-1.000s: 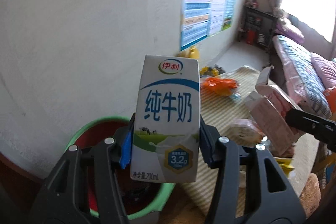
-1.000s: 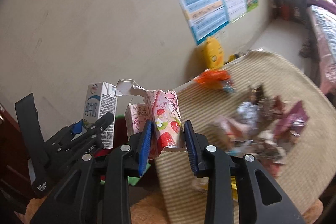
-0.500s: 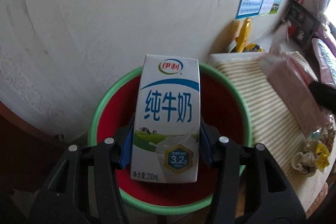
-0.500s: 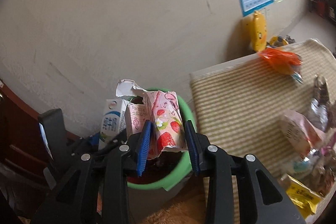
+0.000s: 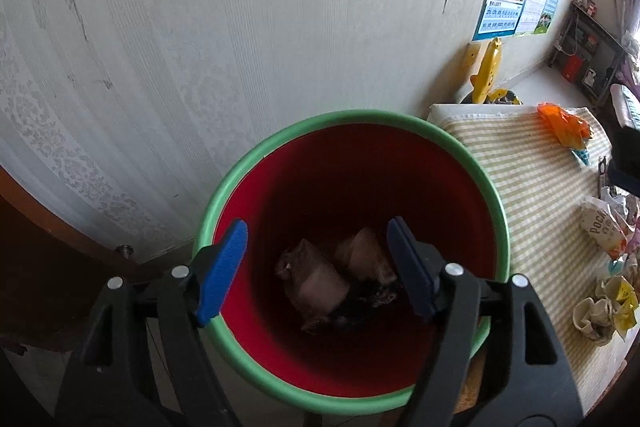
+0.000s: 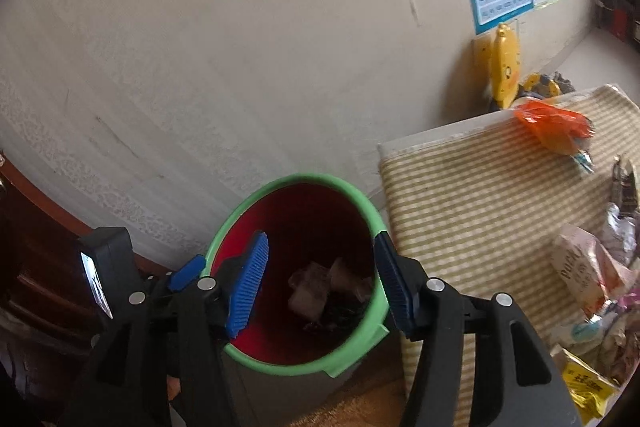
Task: Collect trash
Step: 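Open both grippers to drop the cartons into the bucket, then return to the table and grasp the crumpled paper wad with the right gripper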
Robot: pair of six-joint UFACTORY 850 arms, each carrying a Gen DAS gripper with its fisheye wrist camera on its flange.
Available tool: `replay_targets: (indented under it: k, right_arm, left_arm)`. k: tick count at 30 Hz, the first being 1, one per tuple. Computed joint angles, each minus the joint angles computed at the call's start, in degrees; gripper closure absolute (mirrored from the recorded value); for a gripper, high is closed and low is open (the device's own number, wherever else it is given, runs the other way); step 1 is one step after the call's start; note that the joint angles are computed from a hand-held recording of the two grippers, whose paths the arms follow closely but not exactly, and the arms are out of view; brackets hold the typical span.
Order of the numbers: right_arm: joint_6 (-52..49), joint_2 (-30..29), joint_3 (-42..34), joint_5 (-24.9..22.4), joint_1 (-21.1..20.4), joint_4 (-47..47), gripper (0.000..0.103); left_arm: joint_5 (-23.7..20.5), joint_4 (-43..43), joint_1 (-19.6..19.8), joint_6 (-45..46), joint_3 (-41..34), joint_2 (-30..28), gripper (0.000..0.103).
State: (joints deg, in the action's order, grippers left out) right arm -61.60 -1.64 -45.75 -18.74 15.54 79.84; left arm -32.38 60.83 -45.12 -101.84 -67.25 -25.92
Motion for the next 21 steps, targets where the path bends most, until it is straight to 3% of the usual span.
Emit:
replay_targets:
  k: [9, 16, 21]
  right_arm:
    - [10.49, 9.94, 8.08, 5.08, -6.64, -14.18, 0.049]
    - [35.37, 18.78, 15.59, 9.01, -17.88, -39.68, 0.049]
    - [29.16, 17.61, 16.93, 6.28, -26.55, -34.62, 0.048]
  left_arm:
    - [-0.43, 1.04, -2.03, 1.50, -2.02, -0.08, 0.033]
    - [1.45, 0.95, -4.95, 6.74, -6.84, -2.48, 0.033]
    - [2.74, -1.46, -7.58, 13.23, -10.84, -4.89, 0.033]
